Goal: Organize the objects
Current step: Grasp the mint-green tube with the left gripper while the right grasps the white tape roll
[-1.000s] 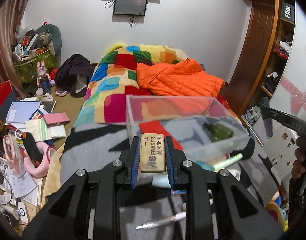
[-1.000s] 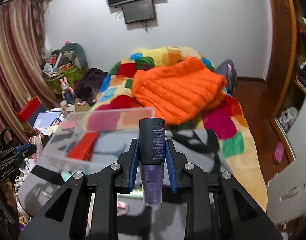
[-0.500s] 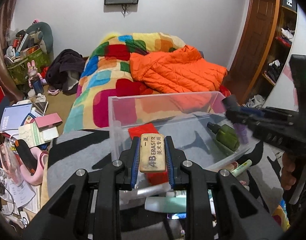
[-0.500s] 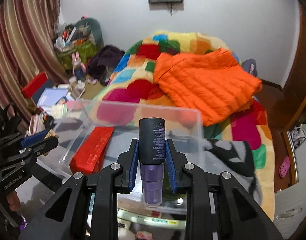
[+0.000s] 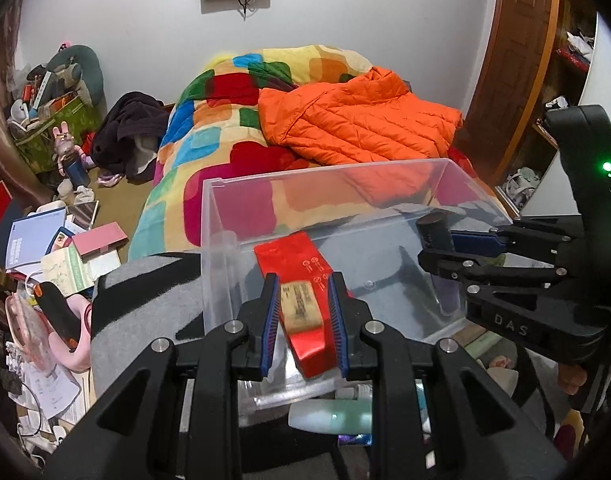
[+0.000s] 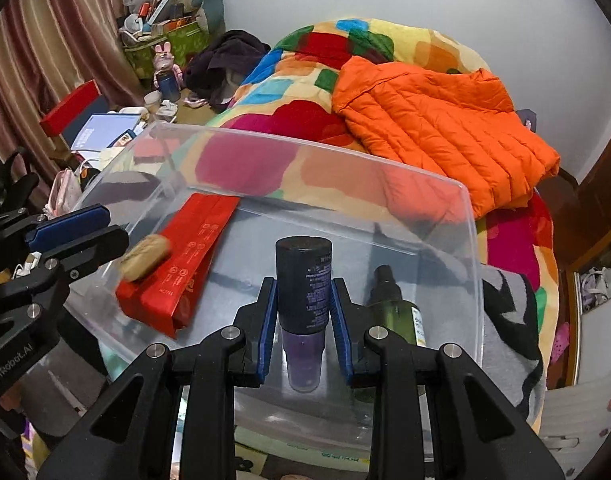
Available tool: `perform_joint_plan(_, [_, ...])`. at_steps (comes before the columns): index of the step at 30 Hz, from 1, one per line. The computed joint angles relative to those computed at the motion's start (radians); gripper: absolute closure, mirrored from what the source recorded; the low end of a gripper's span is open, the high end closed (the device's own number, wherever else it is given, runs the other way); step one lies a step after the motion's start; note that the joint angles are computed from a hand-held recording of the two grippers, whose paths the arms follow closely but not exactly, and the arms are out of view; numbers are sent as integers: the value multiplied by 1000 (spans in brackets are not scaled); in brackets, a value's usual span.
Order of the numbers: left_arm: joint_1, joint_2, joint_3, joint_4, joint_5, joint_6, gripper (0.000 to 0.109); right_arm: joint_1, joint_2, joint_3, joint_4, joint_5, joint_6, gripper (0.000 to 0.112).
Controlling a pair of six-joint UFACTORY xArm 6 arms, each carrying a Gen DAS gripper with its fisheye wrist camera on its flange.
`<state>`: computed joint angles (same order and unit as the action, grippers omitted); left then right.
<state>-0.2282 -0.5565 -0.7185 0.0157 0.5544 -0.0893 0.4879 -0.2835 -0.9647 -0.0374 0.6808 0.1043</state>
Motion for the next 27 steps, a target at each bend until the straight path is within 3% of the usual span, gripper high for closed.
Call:
perform_joint_plan(3, [-2, -32, 10, 2, 11, -1, 80, 4, -15, 1, 14, 0, -7, 83])
perform_joint_plan(5, [-3, -64, 23, 9, 18, -7, 74, 5, -43, 18, 19, -17, -6, 75])
perform_joint_plan(10, [-7, -171, 74, 13, 28, -3, 50, 9, -131, 63, 40, -39, -9, 68])
perform_joint_plan(13, [-8, -242, 113, -26, 61, 39, 43, 11, -207, 113, 37, -50, -2, 62])
perform_joint_plan(22, [-3, -369, 231, -124, 214, 130, 42, 16, -465, 307, 57, 21, 20, 58])
perform_joint_plan(27, [-6, -398, 273, -161, 251, 134, 42, 15, -548, 392, 60, 69, 54, 58])
